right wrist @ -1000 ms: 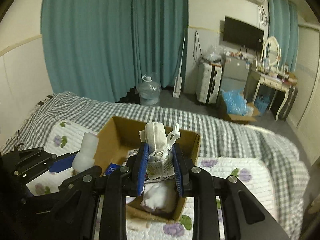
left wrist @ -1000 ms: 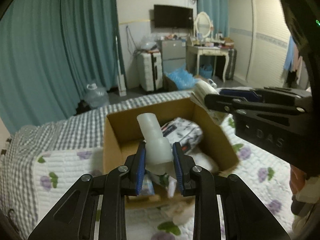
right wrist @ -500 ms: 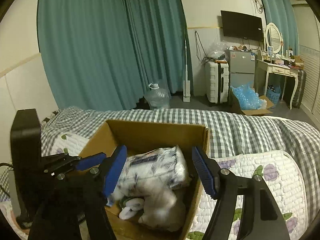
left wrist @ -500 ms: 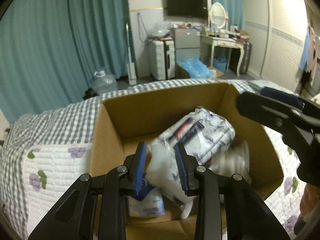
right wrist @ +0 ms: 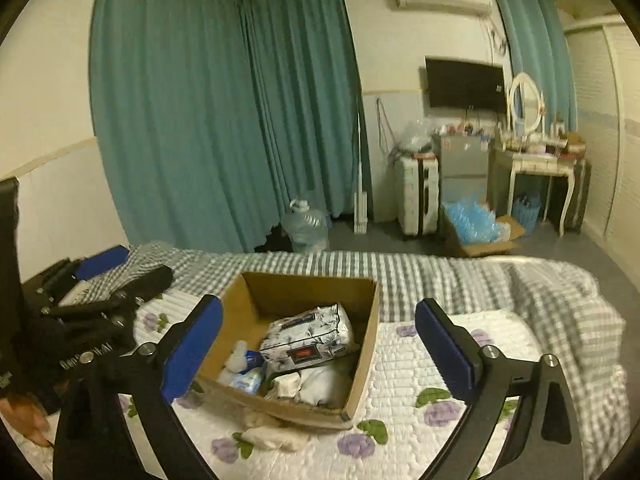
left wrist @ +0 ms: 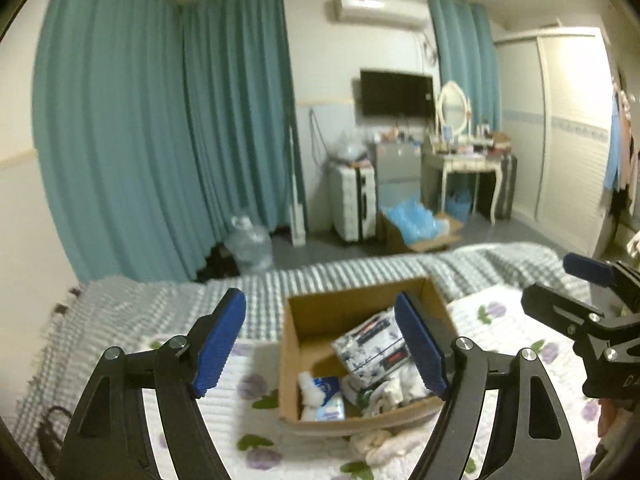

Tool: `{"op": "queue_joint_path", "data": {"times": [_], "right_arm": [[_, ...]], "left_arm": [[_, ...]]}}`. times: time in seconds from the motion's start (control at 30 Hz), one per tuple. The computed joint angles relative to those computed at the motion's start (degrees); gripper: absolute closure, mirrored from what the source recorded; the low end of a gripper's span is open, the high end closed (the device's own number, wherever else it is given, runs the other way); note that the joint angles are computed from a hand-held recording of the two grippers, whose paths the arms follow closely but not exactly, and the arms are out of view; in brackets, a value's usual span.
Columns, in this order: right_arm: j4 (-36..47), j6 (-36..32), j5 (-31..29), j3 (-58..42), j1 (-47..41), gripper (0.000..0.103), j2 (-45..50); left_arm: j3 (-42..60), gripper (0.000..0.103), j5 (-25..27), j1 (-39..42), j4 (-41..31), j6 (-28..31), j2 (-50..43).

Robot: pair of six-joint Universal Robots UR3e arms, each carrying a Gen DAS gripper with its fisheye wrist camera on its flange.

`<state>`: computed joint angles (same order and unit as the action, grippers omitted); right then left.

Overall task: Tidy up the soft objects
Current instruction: 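Drop the packet and white bottle into the cardboard box by opening both tools, then grasp the crumpled cream cloth with the right tool while the left tool grasps a white cloth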

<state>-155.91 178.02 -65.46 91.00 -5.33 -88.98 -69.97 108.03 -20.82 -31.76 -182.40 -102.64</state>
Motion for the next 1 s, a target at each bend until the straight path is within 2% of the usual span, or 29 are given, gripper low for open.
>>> {"op": "queue_joint_path", "data": {"times": [0.1, 0.17, 0.23, 0.37, 0.53, 0.63, 0.7, 0.77, 0.8, 1.0], "right_arm": [[1.6, -0.6, -1.8, 3.4, 0.2, 0.001, -7.8], [3.8, -0.9, -1.3, 5.1, 0.2, 0.001, -12.2], [7.5, -2.2, -0.7, 7.1, 0.6, 0.001, -17.1], [8.8, -2.1, -4.1, 10.9, 4.4, 0.001, -21.6], [7.0, -0.7, -14.5, 12.9, 14.8, 0.001, -16.6], [3.3, 0.1, -20.1, 14.5, 19.2, 0.001, -11.5], [1.6, 0.6, -20.6, 15.1, 20.0, 0.001, -8.3], [-0.1, 1.6, -23.1, 15.3, 20.9, 0.001, -4.3], [-1.4, 1.8, -23.8, 15.6, 21.2, 0.001, -2.8], [-5.6, 2.3, -22.7, 15.1, 19.2, 0.001, 5.9]], "left_arm": [[-4.0, 0.024, 2.4, -1.5, 0.2, 0.7, 6.1], [-6.9, 0.008, 5.1, -2.4, -0.2, 0.8, 10.4], [-11.5, 0.007, 7.0, -3.2, 1.8, 1.1, 14.6], [-22.5, 0.007, 3.9, -0.8, 3.7, 1.0, 23.6], [-34.0, 0.007, 0.2, 2.5, 4.6, -1.9, 29.0], [-40.4, 0.007, 1.5, 2.6, 7.8, -4.0, 28.1], [-43.8, 0.007, -0.2, 4.2, 8.9, -5.3, 27.4], [-48.1, 0.007, -7.0, 8.3, 8.8, -5.7, 28.0], [-50.1, 0.007, -8.4, 9.2, 9.1, -6.1, 28.4], [-53.6, 0.008, -9.1, 8.5, 11.5, -8.6, 18.9]]}}
